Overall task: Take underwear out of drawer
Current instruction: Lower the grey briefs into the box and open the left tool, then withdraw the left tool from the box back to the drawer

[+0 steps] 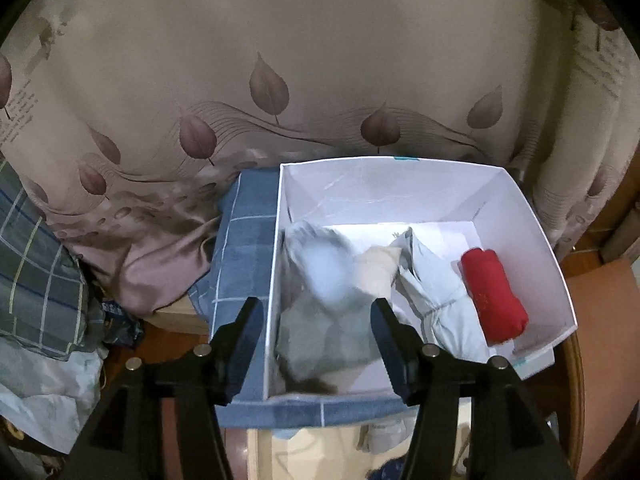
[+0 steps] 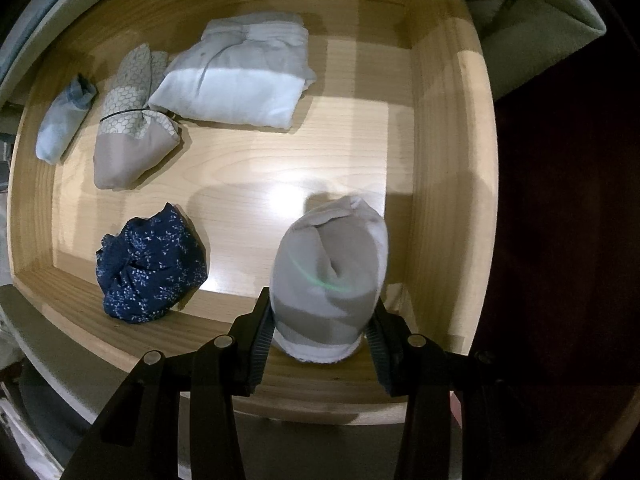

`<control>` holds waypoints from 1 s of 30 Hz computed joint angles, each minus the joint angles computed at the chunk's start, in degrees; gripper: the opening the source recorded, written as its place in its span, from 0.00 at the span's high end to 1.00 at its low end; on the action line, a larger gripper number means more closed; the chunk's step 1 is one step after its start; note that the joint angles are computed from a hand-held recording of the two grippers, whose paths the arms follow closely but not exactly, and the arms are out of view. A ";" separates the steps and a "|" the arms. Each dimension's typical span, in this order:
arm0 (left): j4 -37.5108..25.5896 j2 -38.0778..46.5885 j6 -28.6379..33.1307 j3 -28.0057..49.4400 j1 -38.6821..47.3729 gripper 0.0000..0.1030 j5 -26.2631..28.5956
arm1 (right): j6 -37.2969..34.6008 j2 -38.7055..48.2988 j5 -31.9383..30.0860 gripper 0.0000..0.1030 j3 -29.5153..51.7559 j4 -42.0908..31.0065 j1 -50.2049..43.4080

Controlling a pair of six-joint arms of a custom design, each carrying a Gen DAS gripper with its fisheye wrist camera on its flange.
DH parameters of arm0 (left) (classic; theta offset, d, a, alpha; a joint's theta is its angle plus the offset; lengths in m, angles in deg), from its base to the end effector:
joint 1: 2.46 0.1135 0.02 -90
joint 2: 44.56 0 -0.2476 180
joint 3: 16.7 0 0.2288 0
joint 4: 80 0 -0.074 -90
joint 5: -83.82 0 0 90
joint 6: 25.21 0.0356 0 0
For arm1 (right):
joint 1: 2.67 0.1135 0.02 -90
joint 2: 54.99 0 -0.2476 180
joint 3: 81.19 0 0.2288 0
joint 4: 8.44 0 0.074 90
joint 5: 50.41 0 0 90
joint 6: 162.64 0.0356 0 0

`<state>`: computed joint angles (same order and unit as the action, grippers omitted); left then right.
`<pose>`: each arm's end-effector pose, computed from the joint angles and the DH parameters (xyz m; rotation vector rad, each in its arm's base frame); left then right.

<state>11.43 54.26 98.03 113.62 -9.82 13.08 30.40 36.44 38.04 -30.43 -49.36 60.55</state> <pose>0.3075 -0.0516 0.3874 0.9847 2.3007 -0.2479 0.0963 0.1930 0.1035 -1.0608 -2.9380 -0.2331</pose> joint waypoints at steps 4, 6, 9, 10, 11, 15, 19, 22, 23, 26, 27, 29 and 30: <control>-3.54 -1.66 4.72 -0.42 4.38 0.44 3.03 | -1.02 1.46 -0.27 0.61 2.18 -1.59 -0.60; -3.90 -3.44 7.77 -2.81 6.84 0.44 3.66 | -1.07 1.50 -0.21 0.61 2.62 -2.31 -0.68; -2.98 -7.23 13.04 -9.33 11.08 0.44 4.63 | -1.10 2.27 -0.08 0.61 4.31 -3.70 -0.90; -2.74 -8.40 15.01 -11.58 12.62 0.44 5.22 | -1.16 2.51 -0.04 0.61 4.83 -4.09 -0.92; -2.27 -10.07 17.87 -14.93 14.76 0.44 5.76 | -1.19 2.61 0.07 0.61 5.25 -4.50 -0.92; 1.85 -15.50 25.89 -27.15 21.37 0.44 6.14 | -1.03 2.77 0.32 0.61 6.05 -5.43 -0.72; 7.06 -18.80 29.68 -37.99 25.36 0.44 4.95 | 0.45 1.46 1.38 0.61 6.85 -7.80 0.18; 11.74 -20.31 29.58 -45.58 27.66 0.44 4.13 | 0.94 1.93 2.33 0.61 8.80 -10.86 1.07; 13.05 -20.70 29.48 -48.13 28.48 0.44 4.01 | 0.89 2.21 2.67 0.61 9.71 -12.07 1.26; 16.85 -21.16 27.68 -53.42 29.13 0.44 3.23 | 0.97 2.91 3.65 0.61 12.13 -14.85 1.52; 17.70 -21.32 27.17 -54.75 29.38 0.44 3.24 | 1.11 2.99 3.98 0.61 12.60 -15.23 1.56; 19.80 -22.25 26.18 -57.57 29.63 0.44 3.27 | 1.69 2.84 4.57 0.61 13.14 -16.00 1.89; 20.97 -23.29 25.63 -59.44 30.18 0.44 3.75 | 2.21 2.52 5.19 0.61 13.37 -16.54 2.28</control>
<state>32.40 30.97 123.65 54.17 20.35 16.83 32.61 38.96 43.24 -17.06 -65.90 62.83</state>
